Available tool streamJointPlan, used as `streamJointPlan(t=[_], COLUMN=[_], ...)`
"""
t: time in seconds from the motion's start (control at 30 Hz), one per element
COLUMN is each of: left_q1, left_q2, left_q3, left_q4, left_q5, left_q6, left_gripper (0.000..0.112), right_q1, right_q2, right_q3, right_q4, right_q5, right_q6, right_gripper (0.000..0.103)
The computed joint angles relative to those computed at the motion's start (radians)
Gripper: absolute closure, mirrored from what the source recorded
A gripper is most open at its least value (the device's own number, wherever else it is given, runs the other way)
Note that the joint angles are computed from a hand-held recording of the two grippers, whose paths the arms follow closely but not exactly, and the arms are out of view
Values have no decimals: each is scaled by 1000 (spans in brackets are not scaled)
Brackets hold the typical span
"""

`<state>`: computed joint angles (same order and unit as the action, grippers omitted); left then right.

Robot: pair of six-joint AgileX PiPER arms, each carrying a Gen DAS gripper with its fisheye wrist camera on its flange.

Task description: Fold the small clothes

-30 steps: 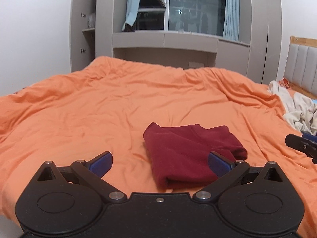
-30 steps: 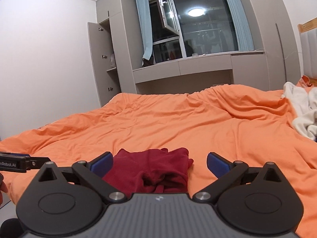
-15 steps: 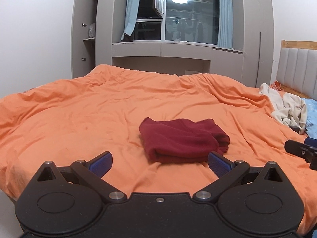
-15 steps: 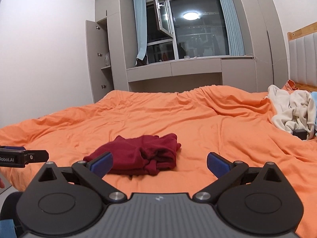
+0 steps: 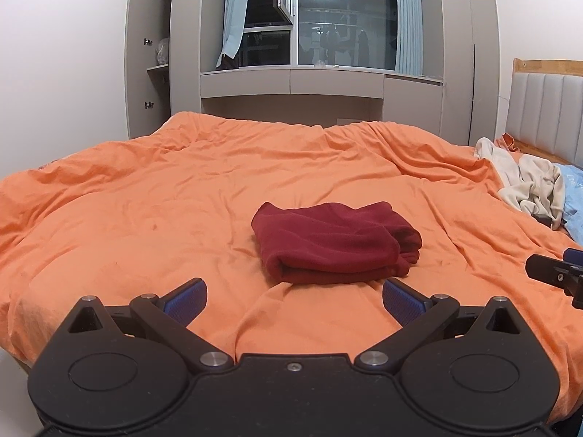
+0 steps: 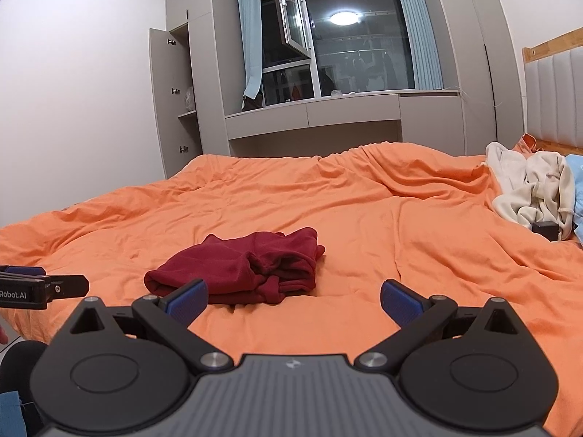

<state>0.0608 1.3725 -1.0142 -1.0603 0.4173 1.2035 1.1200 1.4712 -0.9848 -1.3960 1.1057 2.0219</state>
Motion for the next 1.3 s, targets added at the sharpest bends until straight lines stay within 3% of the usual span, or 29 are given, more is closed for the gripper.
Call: streamJointPlan(t=[1.3], left_q1=[-7], left_q2=[32], left_q3=[-7], left_q4=[56], left_q5=[-14], left_q6=[-58], left_gripper=[10], right_q1=[-27], right_q2=[10], right_q3=[3], right_q4=[28], right_q5=[-36], right_q6=[-4], right_gripper=[0])
